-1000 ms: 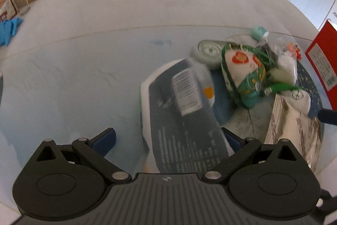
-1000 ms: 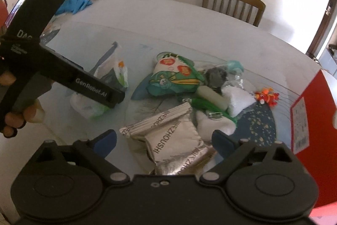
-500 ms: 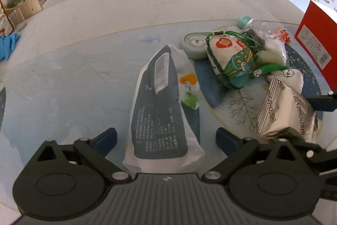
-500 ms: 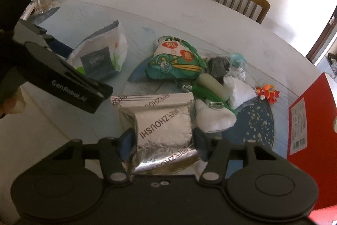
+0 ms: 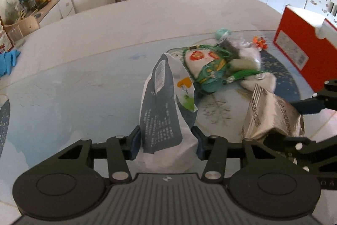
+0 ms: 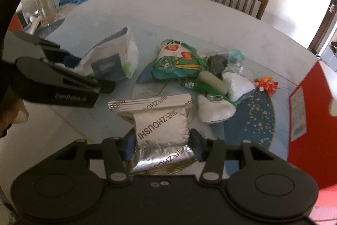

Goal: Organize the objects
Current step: 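Grasp the white-and-grey bag with the left tool while the right tool grasps the silver foil packet, then carry the white bag and silver foil packet with both tools into the shoebox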

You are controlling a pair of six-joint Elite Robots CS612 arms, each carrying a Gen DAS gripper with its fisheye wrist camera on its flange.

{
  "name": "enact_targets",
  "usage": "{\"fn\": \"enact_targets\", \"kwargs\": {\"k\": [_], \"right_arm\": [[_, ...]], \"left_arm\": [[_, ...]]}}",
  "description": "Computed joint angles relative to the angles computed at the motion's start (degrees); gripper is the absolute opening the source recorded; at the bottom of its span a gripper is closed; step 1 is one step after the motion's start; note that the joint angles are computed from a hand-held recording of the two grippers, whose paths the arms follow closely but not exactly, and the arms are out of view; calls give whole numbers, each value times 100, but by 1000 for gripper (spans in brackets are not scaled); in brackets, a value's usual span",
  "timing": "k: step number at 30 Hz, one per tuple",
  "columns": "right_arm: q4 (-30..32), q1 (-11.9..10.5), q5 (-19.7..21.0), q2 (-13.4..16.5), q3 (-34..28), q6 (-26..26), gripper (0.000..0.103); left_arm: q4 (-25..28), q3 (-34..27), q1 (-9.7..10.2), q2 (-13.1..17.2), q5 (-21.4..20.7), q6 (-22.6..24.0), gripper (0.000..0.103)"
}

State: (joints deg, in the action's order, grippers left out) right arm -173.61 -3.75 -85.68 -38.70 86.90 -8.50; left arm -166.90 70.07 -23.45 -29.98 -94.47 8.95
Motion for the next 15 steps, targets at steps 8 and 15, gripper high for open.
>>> {"fn": "enact_targets", "kwargs": {"k": [8, 15], "right_arm": [[-444, -156, -8, -346, 400, 548, 50], [-830, -357, 89, -598, 706, 674, 50]], "left_arm": [[-9, 59, -33, -207, -230, -71, 48], [-176, 252, -205, -438, -316, -130, 48]]}}
